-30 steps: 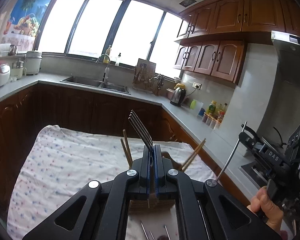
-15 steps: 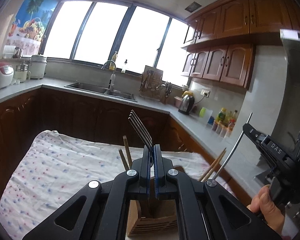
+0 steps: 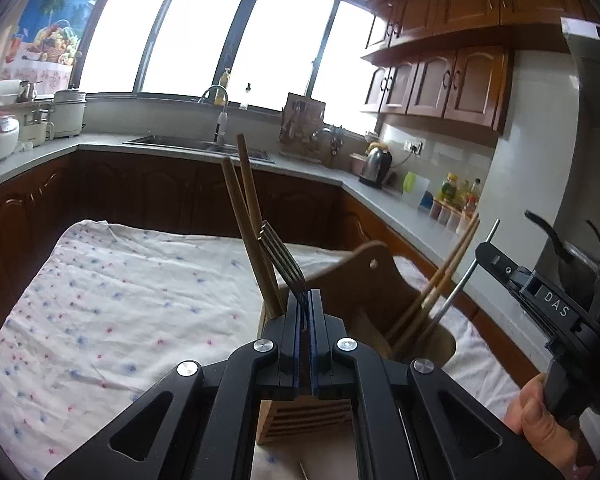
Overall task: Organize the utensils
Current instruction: 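Lower the fork and steel chopstick into the wooden holder with both tools, then open both tools to release the utensils and withdraw from the holder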
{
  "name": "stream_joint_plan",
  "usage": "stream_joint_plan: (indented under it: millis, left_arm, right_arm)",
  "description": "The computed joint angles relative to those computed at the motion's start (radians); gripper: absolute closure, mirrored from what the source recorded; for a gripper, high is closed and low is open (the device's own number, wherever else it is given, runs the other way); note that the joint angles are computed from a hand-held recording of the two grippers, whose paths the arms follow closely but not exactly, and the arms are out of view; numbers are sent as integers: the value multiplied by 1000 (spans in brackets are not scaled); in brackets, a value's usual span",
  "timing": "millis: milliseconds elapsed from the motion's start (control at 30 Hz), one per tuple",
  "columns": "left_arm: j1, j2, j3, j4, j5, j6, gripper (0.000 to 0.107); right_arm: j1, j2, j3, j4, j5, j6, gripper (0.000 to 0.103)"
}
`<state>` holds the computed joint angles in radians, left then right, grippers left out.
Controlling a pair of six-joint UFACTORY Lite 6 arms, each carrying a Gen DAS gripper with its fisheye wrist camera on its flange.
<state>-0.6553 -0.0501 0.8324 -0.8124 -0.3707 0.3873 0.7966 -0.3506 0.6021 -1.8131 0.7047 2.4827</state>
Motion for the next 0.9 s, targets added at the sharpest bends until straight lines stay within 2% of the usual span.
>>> stream_joint_plan:
  millis: [133,200,333,467,500,633,667,700,733,767,800,867,900]
  left_arm:
    - [43,31,54,44,107,-26,105]
    - [50,31,54,57,111,-35,105]
    - [68,38,103,-49,161,77,105]
    - [93,51,143,-81,199,120,105]
    - [93,52,143,-79,201,118,105]
    - [105,60,161,-111,228,150,103]
    - [109,59,160,-74,236,113,100]
    - [114,55,159,-25,246,64,99]
    - [115,48,156,1,251,39,96]
    - [114,40,148,37,251,2,91]
    - [109,28,134,62,245,-24,88]
    - [89,-3,104,-6,220,39,79]
    - [77,-19,78,-16,202,45,77]
  right_arm:
    - [-11,5,5,43,-52,-49,97]
    - [-24,-6,5,55,-78,-67,97]
    - [-50,-9,20,87,-118,-107,97]
    - [-69,-13,23,95,-148,-109,97]
    - [-71,-15,25,102,-153,-114,93]
    - [-92,-35,18,104,-190,-100,89]
    - [-95,-44,14,113,-191,-103,79]
    - [-99,-61,5,113,-196,-96,64]
    - [-103,-78,-5,103,-203,-78,56]
    - [-107,-99,-17,94,-208,-63,43]
    - [-104,-121,-27,98,-202,-59,39]
    - [-98,-163,-42,131,-196,-80,35]
    - [-102,-188,-50,146,-205,-91,29]
